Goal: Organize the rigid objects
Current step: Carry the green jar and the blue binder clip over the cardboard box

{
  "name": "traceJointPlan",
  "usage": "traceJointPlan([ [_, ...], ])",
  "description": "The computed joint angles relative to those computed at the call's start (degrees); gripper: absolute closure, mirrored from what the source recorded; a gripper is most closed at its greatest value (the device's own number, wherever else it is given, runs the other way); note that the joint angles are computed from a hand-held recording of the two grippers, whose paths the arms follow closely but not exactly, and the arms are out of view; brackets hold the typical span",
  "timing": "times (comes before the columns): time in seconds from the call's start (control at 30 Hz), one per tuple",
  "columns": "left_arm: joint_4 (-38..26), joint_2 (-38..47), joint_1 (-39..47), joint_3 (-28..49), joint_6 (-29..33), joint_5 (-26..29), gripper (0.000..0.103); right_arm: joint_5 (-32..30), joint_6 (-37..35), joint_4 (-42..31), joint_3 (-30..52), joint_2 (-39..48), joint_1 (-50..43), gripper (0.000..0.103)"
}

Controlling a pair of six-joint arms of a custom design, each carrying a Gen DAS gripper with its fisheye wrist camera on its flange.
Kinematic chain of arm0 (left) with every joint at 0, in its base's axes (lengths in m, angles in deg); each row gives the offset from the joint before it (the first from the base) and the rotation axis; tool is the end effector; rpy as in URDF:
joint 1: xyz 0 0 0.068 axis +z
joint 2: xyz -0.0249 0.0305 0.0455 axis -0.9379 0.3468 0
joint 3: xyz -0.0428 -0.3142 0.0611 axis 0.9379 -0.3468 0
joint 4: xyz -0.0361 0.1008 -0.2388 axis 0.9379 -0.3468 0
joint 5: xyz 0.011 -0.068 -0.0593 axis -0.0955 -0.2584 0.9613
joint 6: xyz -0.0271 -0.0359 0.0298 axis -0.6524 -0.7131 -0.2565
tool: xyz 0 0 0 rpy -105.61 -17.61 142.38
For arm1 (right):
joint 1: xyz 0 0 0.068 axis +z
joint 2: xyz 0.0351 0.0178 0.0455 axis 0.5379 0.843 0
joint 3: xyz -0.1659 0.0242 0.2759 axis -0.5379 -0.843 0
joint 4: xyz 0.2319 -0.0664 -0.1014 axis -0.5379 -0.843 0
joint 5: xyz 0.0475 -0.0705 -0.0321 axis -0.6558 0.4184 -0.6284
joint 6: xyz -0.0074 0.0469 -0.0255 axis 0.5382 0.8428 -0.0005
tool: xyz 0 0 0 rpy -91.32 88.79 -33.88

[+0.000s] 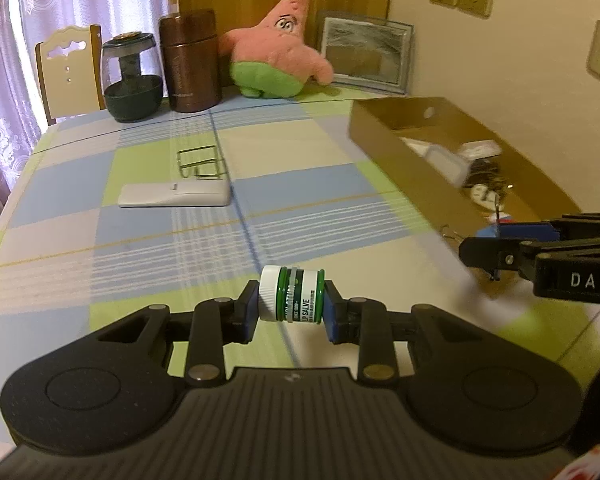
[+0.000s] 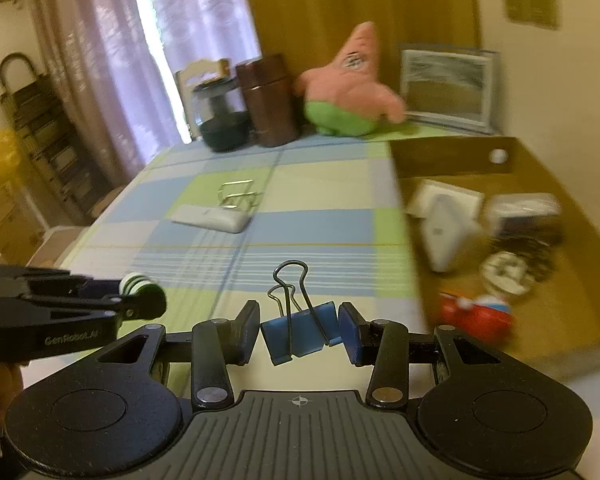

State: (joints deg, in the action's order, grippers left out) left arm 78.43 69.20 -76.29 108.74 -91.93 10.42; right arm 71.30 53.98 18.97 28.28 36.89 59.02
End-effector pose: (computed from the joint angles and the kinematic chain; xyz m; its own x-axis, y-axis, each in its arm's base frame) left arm 0.2572 -0.0229 0.2142 -0.6886 -0.1631 -0.7066 -0.1935 0.9804 -0.0377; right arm 0.3158 0.1699 0.2208 -0.6025 -0.2687 -0.7515 -0.6220 0.7481 0.2311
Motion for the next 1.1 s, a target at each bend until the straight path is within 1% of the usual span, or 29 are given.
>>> traceJointPlan([
  [0.1,-1.9,-0.7,-5.1,1.2,-3.3,-2.7,0.076,0.5,-0.2,-1.5,-2.1,-4.0,-2.7,0.063],
  [0.27,-4.1,0.2,-13.0,4.8,-8.2,-5.8,0.076,-0.8,-0.9,-5.1,-3.4,-9.3,-9.0,0.063],
  [0.4,-5.2,2.0,-17.1,8.4,-9.5,-7.0,0.076,-3.6,-0.4,-8.5,-2.5,-11.9,-15.3,0.063],
  [0.5,-5.8,4.0,-19.6,11.4,-9.6,-7.7,0.076,-4.1,-2.2,-10.7,-1.3,-13.1,-18.8,0.063],
  [0.8,-6.1,10.7,-23.1,19.2,-8.9,-6.9,0.076,-6.3,-9.0,-14.1,2.0,-11.4,-27.4,0.063],
  [1.1,-5.3,18.2,-22.5,25.9,-8.1,-4.3,0.076,-7.4,-12.9,-13.6,6.1,-5.7,-28.8,0.063],
])
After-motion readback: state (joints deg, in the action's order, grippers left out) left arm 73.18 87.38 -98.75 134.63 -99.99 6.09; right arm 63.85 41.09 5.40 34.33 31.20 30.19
